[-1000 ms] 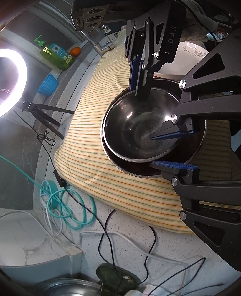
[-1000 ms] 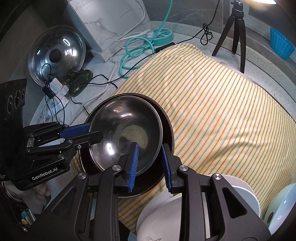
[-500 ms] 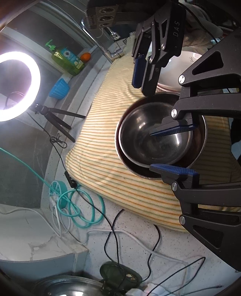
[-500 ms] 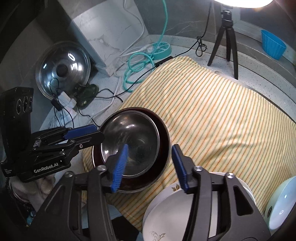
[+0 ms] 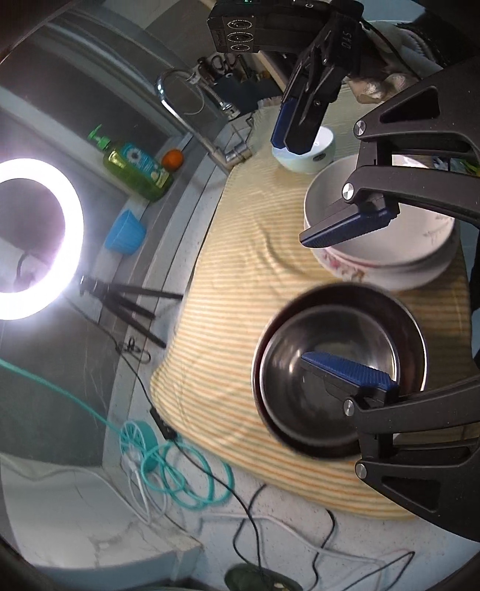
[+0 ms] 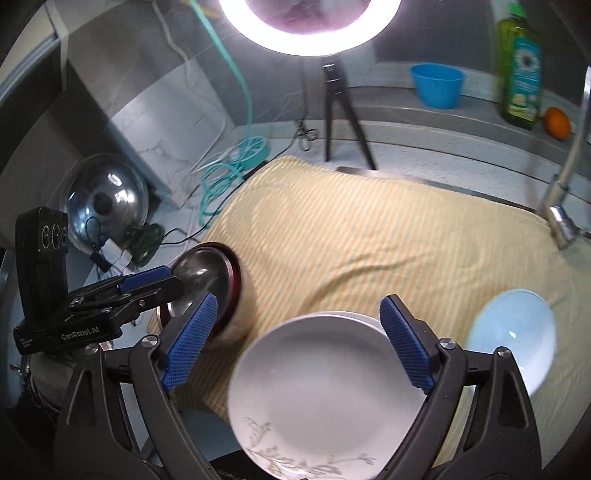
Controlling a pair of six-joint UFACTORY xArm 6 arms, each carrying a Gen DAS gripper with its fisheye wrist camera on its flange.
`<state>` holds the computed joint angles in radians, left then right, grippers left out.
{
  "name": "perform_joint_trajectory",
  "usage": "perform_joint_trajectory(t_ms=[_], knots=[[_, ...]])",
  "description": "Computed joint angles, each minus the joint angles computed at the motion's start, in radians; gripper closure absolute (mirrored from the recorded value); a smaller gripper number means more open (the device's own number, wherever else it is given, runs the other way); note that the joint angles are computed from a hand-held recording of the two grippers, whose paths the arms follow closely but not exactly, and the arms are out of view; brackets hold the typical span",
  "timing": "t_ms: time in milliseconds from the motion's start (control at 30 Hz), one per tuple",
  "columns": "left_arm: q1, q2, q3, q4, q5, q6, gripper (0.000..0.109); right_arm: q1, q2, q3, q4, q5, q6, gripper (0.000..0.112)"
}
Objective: Organize plates and bowls
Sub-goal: 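Grasp the pale blue bowl rim with the left tool while the right tool grips it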
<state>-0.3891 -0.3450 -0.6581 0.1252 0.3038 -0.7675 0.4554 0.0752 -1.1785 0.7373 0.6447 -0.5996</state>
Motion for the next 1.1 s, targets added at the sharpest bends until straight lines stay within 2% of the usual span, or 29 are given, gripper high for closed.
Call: perform_joint_trajectory(t_ms=[500, 700, 867, 933, 1000, 1067, 1100], knots=[[-0.150, 0.299, -0.257, -0.205, -0.076, 0.197, 0.051, -0.265, -0.059, 0.112, -0.058, -0.031, 0.056, 0.020], [-0.206, 0.444, -0.403, -0.334, -0.070, 0.323, 0.051, -0.335, -0.045, 0.128, -0.057, -0.029, 0.041, 0.020], [-0.237, 0.554, -0.515, -0.413, -0.046, 0.395, 0.053, -0.383, -0.010, 0.113, 0.001, 0.013, 0.006, 0.020], [-0.243, 0.589, -0.553, -0.434, -0.029, 0.417, 0.059, -0.389, 0.007, 0.105, 0.005, 0.015, -0.003, 0.023], [-0.246, 0.623, -0.595, -0.440, -0.007, 0.428, 0.064, -0.399, 0.027, 0.090, 0.013, 0.040, -0.010, 0.033], [-0.248, 0.648, -0.624, -0.433, 0.001, 0.419, 0.067, -0.406, 0.049, 0.073, 0.022, 0.064, -0.014, 0.038], [-0.247, 0.660, -0.637, -0.438, 0.008, 0.421, 0.071, -0.407, 0.060, 0.065, 0.024, 0.072, -0.014, 0.041]])
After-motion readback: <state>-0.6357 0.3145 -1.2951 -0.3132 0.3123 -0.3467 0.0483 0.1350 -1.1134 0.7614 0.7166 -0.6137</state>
